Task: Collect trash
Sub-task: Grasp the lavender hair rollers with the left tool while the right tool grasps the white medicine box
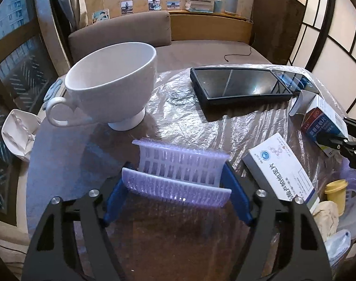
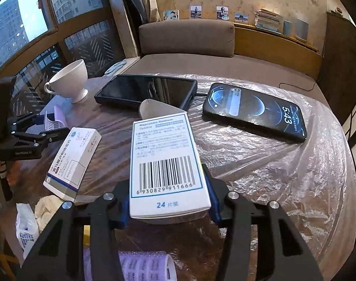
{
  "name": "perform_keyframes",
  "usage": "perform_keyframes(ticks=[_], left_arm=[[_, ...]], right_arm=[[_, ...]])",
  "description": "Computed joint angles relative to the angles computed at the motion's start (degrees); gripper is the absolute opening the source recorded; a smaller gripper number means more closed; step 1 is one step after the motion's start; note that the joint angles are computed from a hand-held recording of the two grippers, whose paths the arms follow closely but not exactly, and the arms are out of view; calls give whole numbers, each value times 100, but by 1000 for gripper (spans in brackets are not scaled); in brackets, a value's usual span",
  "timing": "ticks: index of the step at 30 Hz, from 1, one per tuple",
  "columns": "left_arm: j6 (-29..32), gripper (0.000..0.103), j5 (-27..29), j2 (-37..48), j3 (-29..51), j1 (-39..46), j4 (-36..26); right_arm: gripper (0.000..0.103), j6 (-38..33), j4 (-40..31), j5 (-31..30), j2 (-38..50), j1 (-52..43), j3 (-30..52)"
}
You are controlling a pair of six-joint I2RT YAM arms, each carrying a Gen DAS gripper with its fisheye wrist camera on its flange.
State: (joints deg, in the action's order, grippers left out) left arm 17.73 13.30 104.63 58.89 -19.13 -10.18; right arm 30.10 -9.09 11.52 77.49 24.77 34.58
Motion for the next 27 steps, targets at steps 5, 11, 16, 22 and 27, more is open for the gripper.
perform_keyframes(ticks=[5, 11, 16, 22, 27], left_arm=[[-112, 76, 227, -48, -15, 94, -75], [-301, 76, 693, -169, -36, 290, -318], [-281, 76, 711, -475, -306, 276, -204], [-211, 76, 749, -800, -578, 289, -179], [-204, 76, 854, -1074, -793, 326, -237]], right_arm=[[48, 154, 104, -17, -385, -113, -215], [48, 293, 129, -137, -945, -152, -453], [48, 459, 45, 15, -1268, 86, -590], [48, 623, -200, 318, -1648, 459, -649], [48, 781, -576, 637, -1969, 760, -641]])
